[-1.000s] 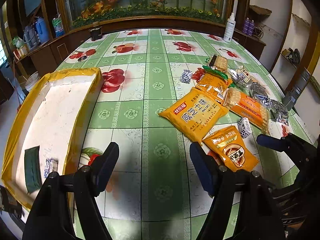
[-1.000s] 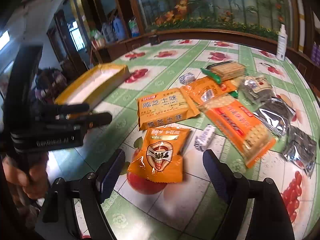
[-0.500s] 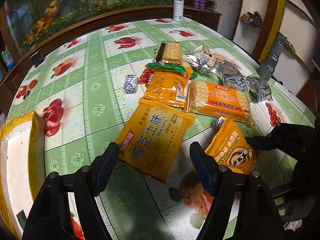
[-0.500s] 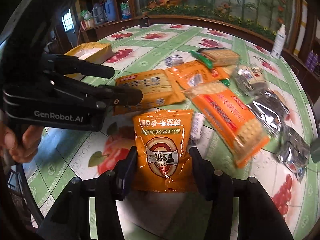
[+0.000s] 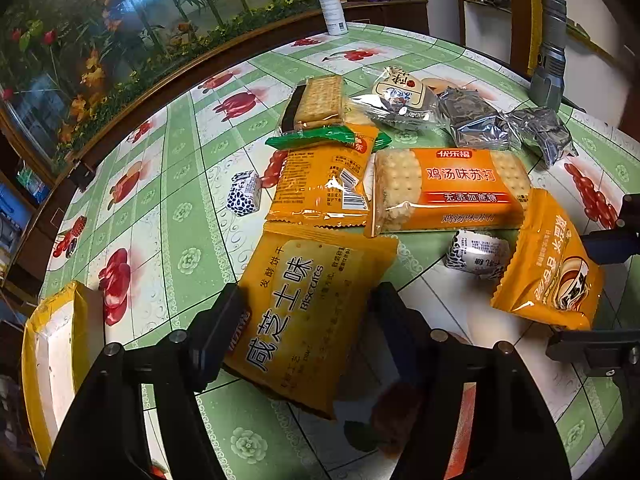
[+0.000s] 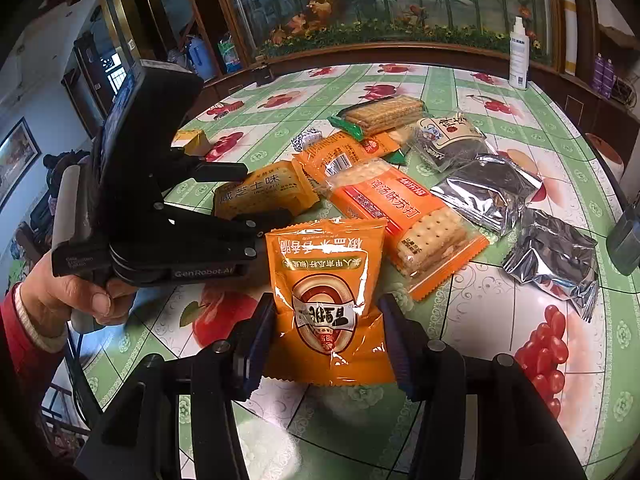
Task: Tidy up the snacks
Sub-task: 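Grasp the yellow cheese biscuit pack with the left tool while the right tool grasps the orange chip bag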
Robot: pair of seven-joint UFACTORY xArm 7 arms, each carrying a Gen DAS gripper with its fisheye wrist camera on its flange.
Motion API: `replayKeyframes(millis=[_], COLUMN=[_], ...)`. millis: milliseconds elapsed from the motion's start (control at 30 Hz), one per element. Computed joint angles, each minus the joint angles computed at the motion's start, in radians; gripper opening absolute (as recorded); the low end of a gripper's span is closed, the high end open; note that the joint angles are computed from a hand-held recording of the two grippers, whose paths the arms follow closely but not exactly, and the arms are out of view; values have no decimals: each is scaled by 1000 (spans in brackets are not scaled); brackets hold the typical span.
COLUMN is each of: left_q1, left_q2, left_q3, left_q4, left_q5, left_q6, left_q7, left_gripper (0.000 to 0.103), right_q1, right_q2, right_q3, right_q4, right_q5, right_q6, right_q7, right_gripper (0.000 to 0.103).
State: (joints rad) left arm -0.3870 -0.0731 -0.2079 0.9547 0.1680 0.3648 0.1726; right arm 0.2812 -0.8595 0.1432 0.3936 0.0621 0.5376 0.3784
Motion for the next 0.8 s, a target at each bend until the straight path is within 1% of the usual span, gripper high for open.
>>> replayKeyframes(millis=[100,133,200,233,267,300,333,367,400,433,467,500,533,567,667,800], left_q1=[-2,-5,-18,-18,-16,-14,-14,27,26,-16,-17,-24,-26,-24,-7,-24], left_q2=[6,11,28,34,35,34,30,22,14,5,-12,-28,-45,-56,-98,-143], left_q3=[2,4,14,13,11,8,5,-32,-28,15,18,28,36,42,56,110], left_q4=[8,11,28,34,34,33,28,19,12,6,-8,-18,-25,-31,-70,-97], left_q5=[-9,-30,-136,-154,-138,-114,-98,-49,-42,-76,-148,-210,-255,-284,-322,-460], left_q6=[5,2,9,13,6,5,0,-11,-16,-15,-21,-16,-5,6,-2,33], left_q7=[10,28,118,130,114,95,80,37,30,48,99,135,151,154,125,200], left_gripper=[64,64,83,83,83,81,76,63,60,54,36,15,5,0,0,0], right_q1=[-2,-1,1,2,3,3,4,5,4,2,0,-2,-3,-4,-2,8], right_q2=[-2,-2,-2,-8,-11,-18,-25,-33,-43,-50,-58,-67,-68,-72,-76,-62], right_q3=[10,11,16,20,23,29,31,33,36,37,38,39,37,36,34,37], right_q4=[3,3,5,4,4,6,5,4,4,4,3,2,3,4,5,10], right_q5=[-4,-5,-6,-6,-8,-11,-13,-16,-18,-21,-24,-26,-28,-29,-29,-27], right_q6=[2,2,5,13,16,22,27,32,39,43,46,49,49,50,43,31], right_q7=[9,11,19,24,28,34,37,41,46,50,54,59,60,62,63,64], right_gripper=[53,53,53,53,53,53,53,53,53,53,53,53,53,53,53,54])
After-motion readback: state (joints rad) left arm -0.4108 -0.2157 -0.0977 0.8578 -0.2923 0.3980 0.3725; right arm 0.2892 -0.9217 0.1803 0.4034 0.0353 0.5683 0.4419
